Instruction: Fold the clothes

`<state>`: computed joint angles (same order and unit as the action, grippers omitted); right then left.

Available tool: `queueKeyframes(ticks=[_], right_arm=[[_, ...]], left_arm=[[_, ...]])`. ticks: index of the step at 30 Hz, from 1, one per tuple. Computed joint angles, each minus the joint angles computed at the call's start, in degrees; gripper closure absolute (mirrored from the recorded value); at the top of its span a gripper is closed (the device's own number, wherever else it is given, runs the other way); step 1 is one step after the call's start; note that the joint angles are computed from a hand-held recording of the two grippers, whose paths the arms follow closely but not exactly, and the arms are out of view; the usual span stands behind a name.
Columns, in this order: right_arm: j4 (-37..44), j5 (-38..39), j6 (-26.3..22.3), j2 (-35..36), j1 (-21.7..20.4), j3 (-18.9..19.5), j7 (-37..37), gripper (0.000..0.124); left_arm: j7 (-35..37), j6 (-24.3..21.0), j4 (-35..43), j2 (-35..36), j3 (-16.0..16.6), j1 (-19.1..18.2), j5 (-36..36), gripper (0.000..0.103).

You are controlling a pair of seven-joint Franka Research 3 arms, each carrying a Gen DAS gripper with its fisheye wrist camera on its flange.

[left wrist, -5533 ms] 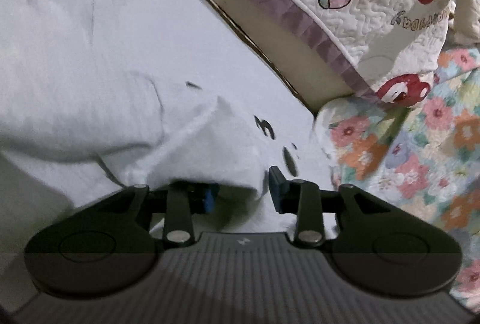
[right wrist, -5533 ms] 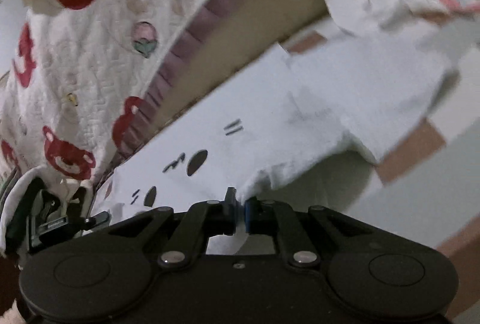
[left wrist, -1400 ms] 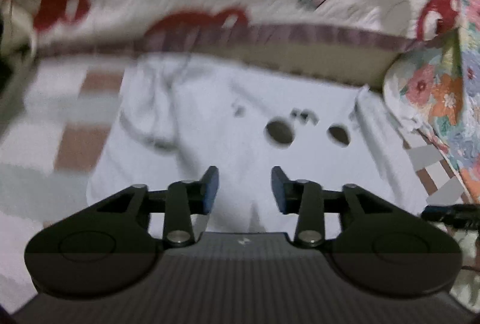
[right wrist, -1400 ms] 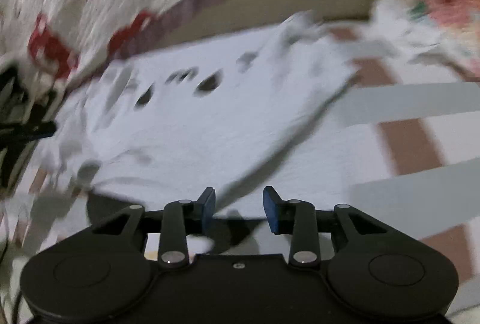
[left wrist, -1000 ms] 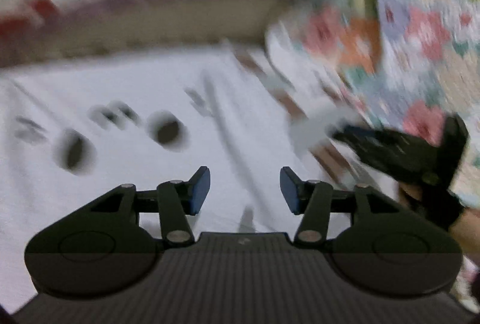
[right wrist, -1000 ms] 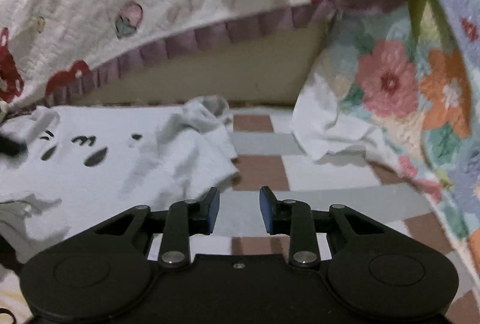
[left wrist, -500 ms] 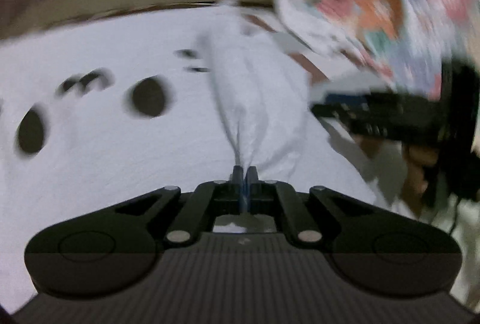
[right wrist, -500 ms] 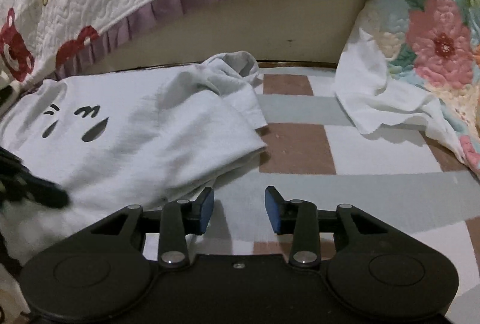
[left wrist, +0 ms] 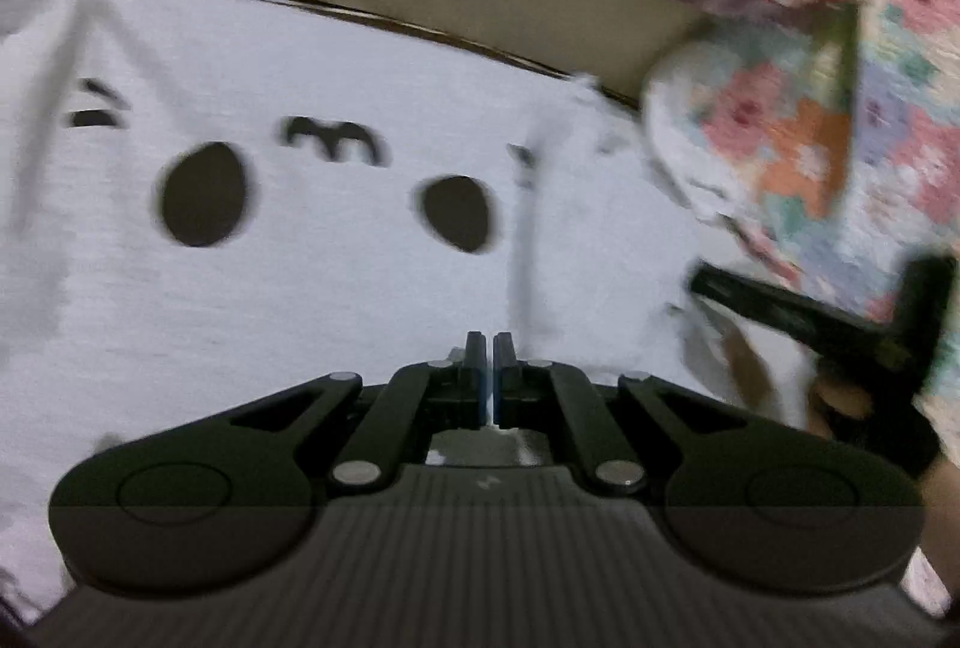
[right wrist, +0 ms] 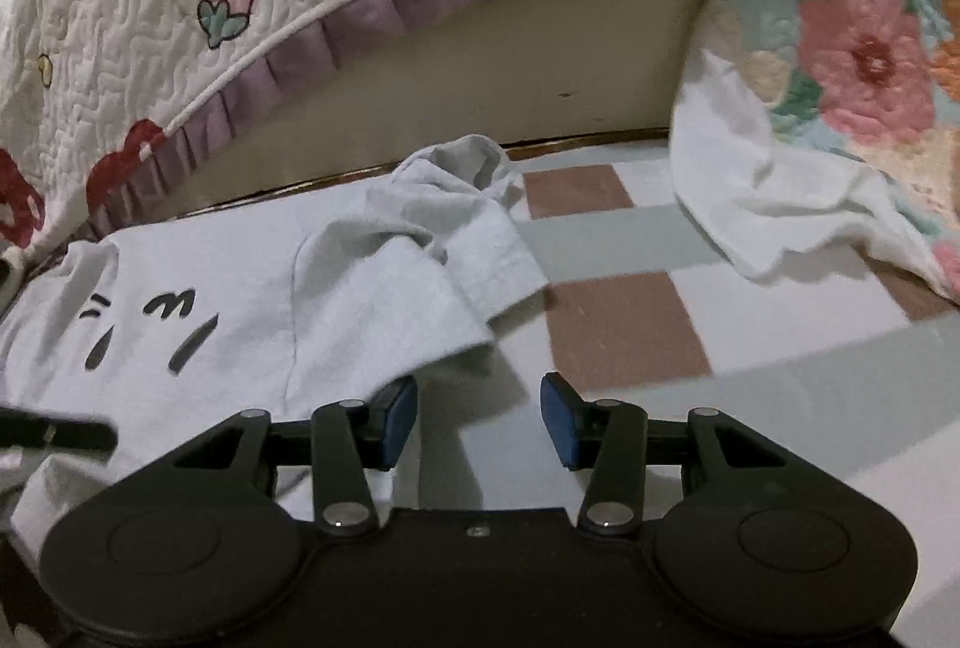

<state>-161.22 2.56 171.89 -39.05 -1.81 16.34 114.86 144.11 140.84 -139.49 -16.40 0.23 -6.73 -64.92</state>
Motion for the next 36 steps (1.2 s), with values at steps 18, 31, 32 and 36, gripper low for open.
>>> queueKeyframes(ticks=[18, 31, 32, 36], right_arm=[[3.92, -8.05, -0.57, 4.64, -7.76, 9.54, 9.19, 0.071], [9.61, -29.29, -16.25, -11.77, -24.48, 22.77, 11.43, 0.122], [9.65, -32.26, -18.64, -13.18, -25.63, 23.52, 10.38, 0.122], [8.03, -36.92, -29.73, -13.94, -29.46, 25.07, 13.75, 0.122]], left_arm=[[-2.8, -10.09, 1.74, 0.83, 1.23, 3.68, 5.14, 0.1], [-1.98, -10.85, 2.17, 1.63, 1.06, 4.68, 4.76, 0.099], [-1.89, -10.75, 2.22, 1.68, 0.98, 4.68, 4.8, 0.099], [-1.51, -10.36, 2.41, 1.89, 0.75, 4.61, 4.97, 0.099]])
